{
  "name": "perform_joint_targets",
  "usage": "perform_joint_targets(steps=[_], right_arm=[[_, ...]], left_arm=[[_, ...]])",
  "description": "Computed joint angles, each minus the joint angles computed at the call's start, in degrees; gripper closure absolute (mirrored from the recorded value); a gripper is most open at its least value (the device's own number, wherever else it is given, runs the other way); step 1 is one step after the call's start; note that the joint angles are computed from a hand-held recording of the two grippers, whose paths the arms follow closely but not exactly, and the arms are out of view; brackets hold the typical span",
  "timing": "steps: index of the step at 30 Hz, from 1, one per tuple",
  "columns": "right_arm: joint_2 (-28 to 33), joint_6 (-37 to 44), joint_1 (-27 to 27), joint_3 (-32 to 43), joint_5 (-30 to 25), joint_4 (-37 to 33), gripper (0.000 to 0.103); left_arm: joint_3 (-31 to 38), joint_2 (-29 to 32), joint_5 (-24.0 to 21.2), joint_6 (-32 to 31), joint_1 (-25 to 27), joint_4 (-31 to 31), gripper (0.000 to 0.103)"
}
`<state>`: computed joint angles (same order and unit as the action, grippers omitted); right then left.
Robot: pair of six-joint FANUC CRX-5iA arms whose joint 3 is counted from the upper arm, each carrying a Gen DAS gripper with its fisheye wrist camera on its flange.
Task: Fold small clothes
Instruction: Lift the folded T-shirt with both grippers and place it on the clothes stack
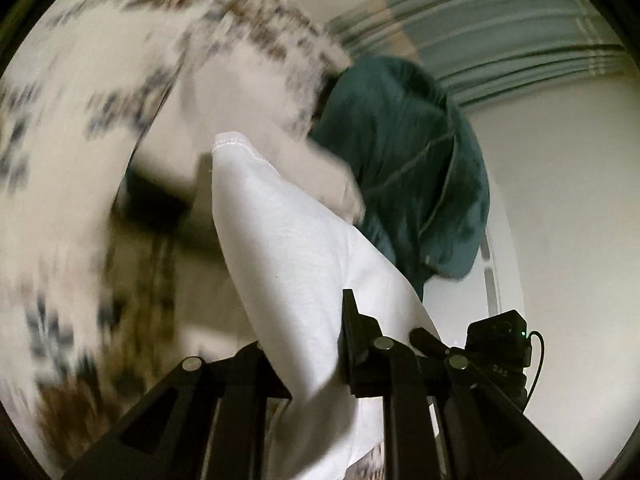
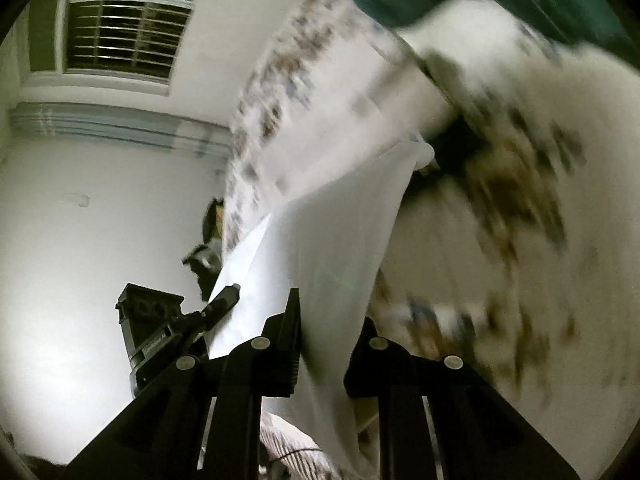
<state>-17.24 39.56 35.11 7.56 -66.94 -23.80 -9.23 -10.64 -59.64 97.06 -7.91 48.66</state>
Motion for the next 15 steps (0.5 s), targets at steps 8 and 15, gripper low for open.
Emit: perform_joint_targets(steps=[8, 15], right_arm=[[23.77, 11.43, -9.54, 23.16, -4.92, -4.1, 0.084], [35.77, 9.61, -2.1, 35.49, -21.53, 18.74, 0.027]], left_arm=[[23.59, 21.1, -5.96, 3.12, 2.19, -9.51, 0.083], [41.57, 27.75, -21.43, 15.18, -3.03, -36.75, 0.0]])
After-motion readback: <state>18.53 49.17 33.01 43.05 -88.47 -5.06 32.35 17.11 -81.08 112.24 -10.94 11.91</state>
